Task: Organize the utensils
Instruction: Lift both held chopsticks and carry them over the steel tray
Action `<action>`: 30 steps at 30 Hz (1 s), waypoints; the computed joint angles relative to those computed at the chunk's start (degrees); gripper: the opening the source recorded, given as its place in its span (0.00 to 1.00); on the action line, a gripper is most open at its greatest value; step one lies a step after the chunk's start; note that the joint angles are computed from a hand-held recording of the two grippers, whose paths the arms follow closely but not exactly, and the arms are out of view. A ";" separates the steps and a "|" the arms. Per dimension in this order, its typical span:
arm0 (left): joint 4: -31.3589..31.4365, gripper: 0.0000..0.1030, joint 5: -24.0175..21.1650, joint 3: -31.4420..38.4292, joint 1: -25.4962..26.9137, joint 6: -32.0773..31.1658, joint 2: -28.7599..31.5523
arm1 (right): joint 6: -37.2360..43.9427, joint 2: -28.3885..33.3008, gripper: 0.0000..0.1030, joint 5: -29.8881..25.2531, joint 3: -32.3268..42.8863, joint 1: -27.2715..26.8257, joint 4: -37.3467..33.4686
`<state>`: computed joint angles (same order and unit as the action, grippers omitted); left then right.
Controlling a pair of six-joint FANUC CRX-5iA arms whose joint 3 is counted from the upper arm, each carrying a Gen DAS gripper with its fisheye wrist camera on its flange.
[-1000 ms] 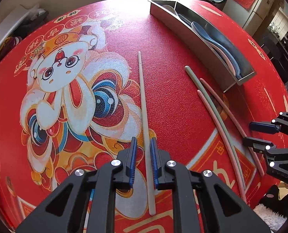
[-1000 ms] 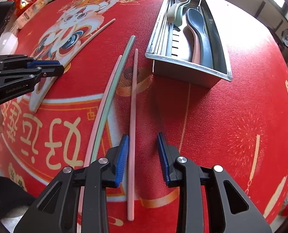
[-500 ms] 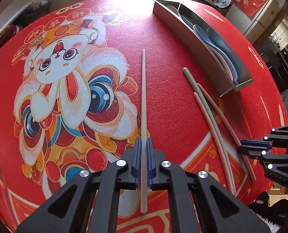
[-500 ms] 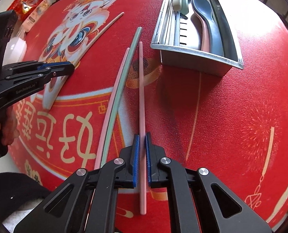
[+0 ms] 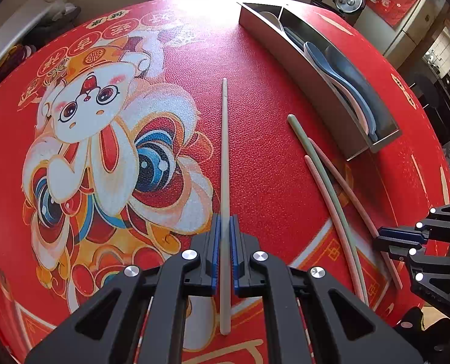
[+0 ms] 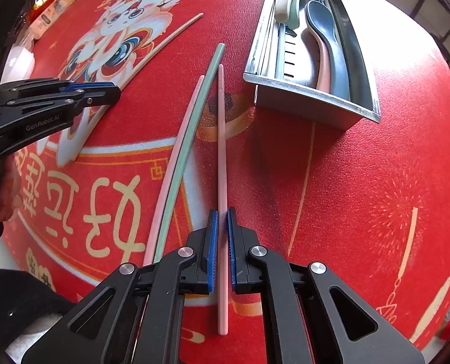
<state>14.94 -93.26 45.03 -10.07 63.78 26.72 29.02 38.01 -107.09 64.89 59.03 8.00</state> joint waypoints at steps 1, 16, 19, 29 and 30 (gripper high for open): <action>0.03 0.07 -0.03 0.07 0.00 0.02 0.06 | 0.10 0.57 0.06 -0.33 0.80 0.00 0.16; 0.39 0.07 0.04 -0.23 0.34 -0.49 -0.12 | 0.83 2.12 0.06 -1.79 2.94 0.05 1.30; -0.50 0.07 0.03 0.08 -0.06 -0.71 -0.16 | 0.94 2.55 0.06 -2.17 3.63 0.18 1.53; 4.91 0.06 -1.53 -3.28 2.97 2.95 -1.13 | -3.00 -5.84 0.06 6.67 -9.55 0.43 -0.27; 5.95 0.06 -2.12 -3.70 3.65 3.97 -1.16 | -3.25 -6.48 0.06 7.27 -10.43 0.52 -0.16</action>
